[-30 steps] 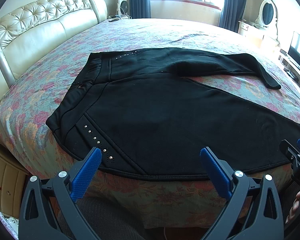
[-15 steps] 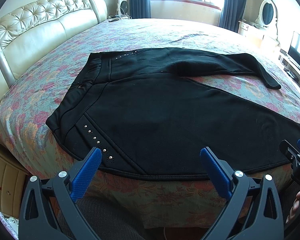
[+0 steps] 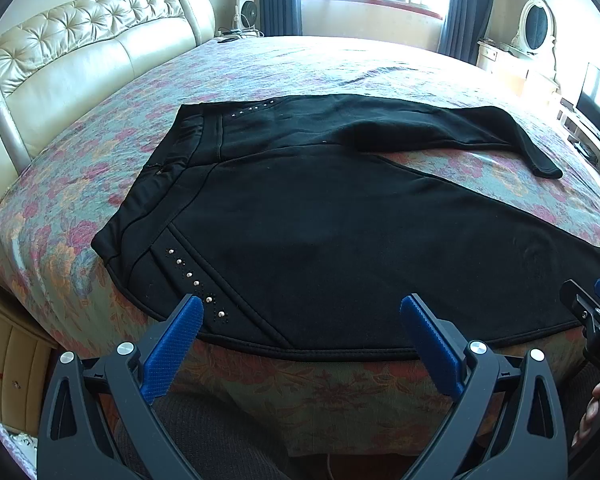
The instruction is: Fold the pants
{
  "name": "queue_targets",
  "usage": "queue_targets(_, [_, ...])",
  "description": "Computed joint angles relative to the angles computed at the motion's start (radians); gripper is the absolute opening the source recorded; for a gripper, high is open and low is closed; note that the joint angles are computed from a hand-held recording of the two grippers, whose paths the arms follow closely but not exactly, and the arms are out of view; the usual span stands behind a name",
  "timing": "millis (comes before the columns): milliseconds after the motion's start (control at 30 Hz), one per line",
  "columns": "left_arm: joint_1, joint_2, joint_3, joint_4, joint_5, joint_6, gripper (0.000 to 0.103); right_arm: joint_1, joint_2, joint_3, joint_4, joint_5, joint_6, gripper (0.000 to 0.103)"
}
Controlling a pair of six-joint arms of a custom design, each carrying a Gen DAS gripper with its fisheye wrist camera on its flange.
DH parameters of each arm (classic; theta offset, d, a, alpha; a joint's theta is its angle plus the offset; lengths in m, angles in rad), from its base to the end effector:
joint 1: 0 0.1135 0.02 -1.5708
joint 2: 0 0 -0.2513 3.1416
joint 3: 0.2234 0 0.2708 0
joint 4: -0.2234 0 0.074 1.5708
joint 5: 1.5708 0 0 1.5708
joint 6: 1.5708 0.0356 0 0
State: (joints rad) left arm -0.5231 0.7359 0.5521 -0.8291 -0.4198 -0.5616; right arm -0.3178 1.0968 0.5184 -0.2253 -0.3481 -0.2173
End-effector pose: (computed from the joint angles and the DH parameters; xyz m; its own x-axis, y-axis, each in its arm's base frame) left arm 0.1465 -0.0677 0.2025 -0.7654 -0.1199 -0.6322 -0.1634 0.9865 0.0107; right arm 0.2259 -0.0615 0.1656 -0.6826 0.0112 -0.7307 -0.0802 0.9927 0.0902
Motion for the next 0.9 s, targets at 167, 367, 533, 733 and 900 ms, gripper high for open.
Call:
queue_targets(167, [0.004,0.003,0.0,0.002,0.005,0.0,0.099,0.0,0.003,0.002,-0.003,0.0,-0.004,0.101])
queue_targets(367, [0.03,0.009,-0.003,0.004,0.03,0.007,0.099,0.019,0.023,0.01,0.007,0.022,-0.002,0.101])
queue_targets(533, [0.101,0.012,-0.001,0.016,0.08,0.056,0.099,0.064,0.067,0.05,0.01,0.064,0.0,0.101])
queue_targets(733, [0.316,0.022,0.0,0.104,0.187,0.232,0.099,0.138,0.162,0.157,0.003,0.092,-0.012,0.101])
queue_targets(900, [0.689,0.268,0.127,0.212,0.492,0.537,0.099,0.175,0.345,0.372,-0.042,-0.017,-0.073,0.101])
